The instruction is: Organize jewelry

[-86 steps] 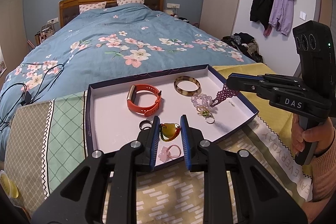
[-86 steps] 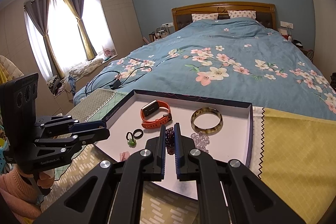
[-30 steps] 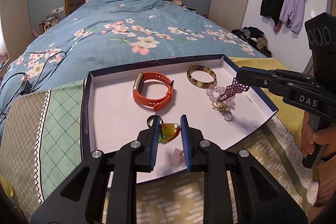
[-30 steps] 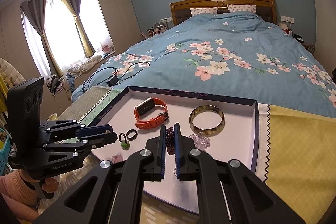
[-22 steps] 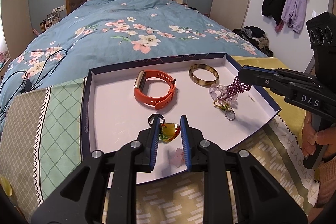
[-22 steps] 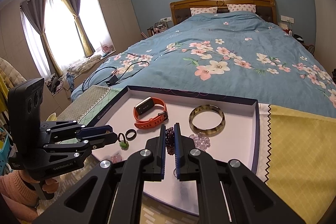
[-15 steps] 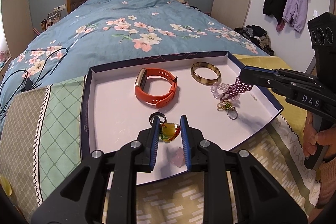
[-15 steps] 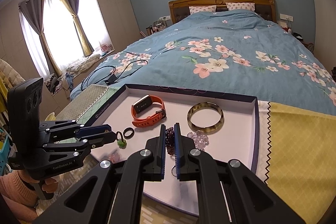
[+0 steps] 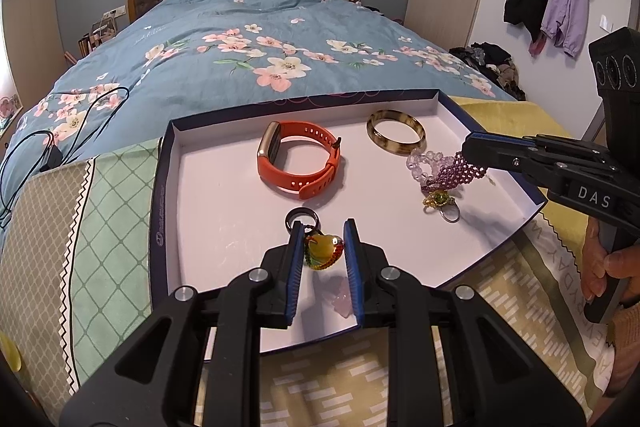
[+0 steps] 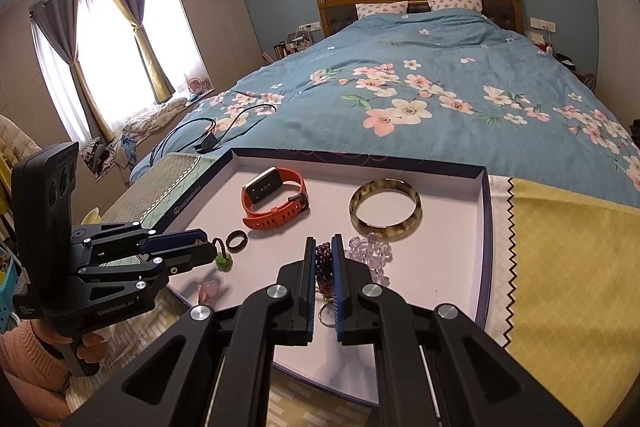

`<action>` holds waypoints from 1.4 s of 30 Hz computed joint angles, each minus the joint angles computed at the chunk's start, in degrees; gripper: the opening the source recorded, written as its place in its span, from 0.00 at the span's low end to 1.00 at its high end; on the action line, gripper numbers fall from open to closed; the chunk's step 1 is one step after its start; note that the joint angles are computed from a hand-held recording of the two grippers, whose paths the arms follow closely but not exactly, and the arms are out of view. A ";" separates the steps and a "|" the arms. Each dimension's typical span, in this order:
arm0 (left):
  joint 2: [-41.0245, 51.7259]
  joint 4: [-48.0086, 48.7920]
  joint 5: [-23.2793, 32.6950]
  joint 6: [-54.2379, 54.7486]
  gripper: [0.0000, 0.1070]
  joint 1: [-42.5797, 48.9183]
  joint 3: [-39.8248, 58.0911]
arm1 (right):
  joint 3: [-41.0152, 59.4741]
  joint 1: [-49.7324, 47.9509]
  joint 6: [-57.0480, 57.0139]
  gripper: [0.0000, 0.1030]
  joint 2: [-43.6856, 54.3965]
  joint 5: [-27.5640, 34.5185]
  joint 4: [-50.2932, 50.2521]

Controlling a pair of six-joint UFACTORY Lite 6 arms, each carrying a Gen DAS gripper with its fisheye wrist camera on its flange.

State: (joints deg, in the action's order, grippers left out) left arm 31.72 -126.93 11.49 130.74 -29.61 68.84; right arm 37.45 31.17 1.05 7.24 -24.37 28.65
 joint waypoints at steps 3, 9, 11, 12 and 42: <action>0.18 -0.47 -0.18 0.46 0.19 -0.03 0.13 | 0.02 0.00 0.28 0.06 0.30 0.18 -0.09; 1.25 -0.49 -0.73 0.51 0.19 0.01 0.92 | 0.06 -0.28 0.93 0.07 0.69 1.16 -0.76; 1.72 -1.16 -1.18 1.01 0.19 -0.21 1.29 | 0.18 -0.13 0.69 0.07 0.90 1.45 -0.48; 2.09 -1.24 -1.36 1.03 0.19 -0.26 1.59 | 0.28 -0.18 0.92 0.07 1.06 1.68 -0.77; -15.14 -38.42 3.33 38.28 0.80 -1.14 -16.29 | -7.69 8.88 -12.75 0.55 -6.61 -3.30 21.57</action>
State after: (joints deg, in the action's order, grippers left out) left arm 16.58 -165.35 14.83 169.02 -30.75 52.55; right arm 29.76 40.05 -11.70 0.63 -27.67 50.22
